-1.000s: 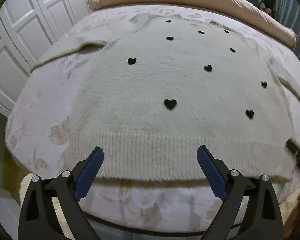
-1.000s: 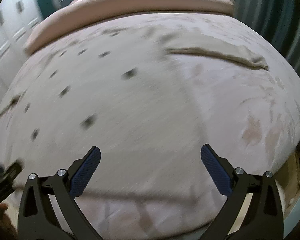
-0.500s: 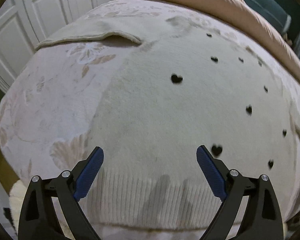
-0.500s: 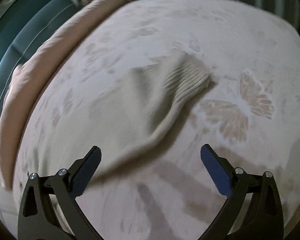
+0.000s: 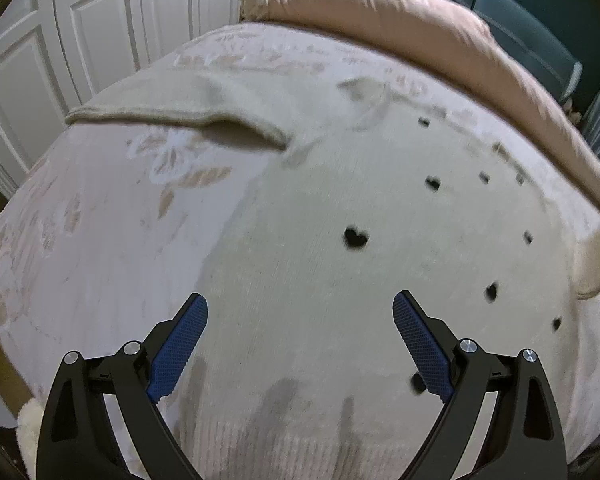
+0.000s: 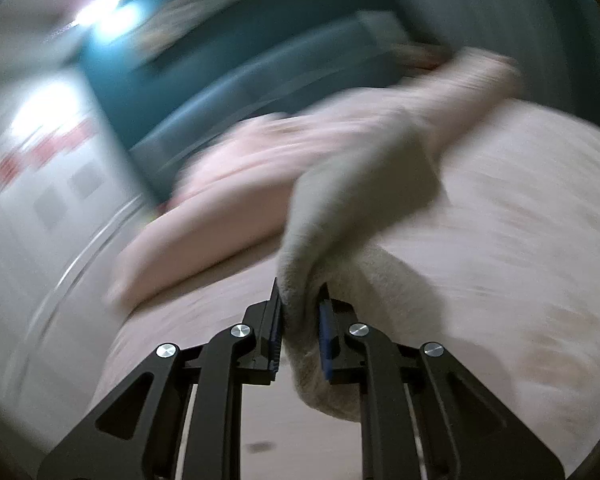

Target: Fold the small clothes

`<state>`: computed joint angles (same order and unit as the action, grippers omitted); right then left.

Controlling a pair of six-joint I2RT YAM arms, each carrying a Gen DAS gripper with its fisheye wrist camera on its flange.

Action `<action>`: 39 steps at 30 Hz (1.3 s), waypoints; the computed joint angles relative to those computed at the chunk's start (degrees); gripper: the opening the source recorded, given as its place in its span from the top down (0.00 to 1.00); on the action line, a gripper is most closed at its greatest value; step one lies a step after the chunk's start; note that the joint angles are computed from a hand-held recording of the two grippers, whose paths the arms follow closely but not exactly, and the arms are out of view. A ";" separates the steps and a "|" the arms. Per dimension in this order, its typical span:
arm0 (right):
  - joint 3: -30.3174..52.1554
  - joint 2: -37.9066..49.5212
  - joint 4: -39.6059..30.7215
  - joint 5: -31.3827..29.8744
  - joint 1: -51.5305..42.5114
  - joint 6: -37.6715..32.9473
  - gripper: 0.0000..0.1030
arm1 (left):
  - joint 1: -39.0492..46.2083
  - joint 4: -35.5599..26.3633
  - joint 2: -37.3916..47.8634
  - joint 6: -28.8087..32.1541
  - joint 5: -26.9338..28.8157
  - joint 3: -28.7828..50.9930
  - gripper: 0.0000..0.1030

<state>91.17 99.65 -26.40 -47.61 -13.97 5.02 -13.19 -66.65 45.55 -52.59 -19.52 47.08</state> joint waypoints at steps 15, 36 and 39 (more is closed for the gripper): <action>-35.83 -13.46 5.67 15.70 23.70 -9.22 0.50 | 27.37 26.59 14.07 16.58 26.51 0.09 0.11; -16.43 4.53 7.45 16.77 4.62 0.24 0.93 | 22.65 44.43 35.70 19.05 18.76 12.53 0.94; -9.19 15.64 0.07 24.22 5.96 -3.68 0.94 | 22.11 42.87 43.93 19.26 18.45 11.85 0.94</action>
<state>81.99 115.29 -26.33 -23.39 -8.01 1.34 8.93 -23.78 89.49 -33.33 -1.07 58.94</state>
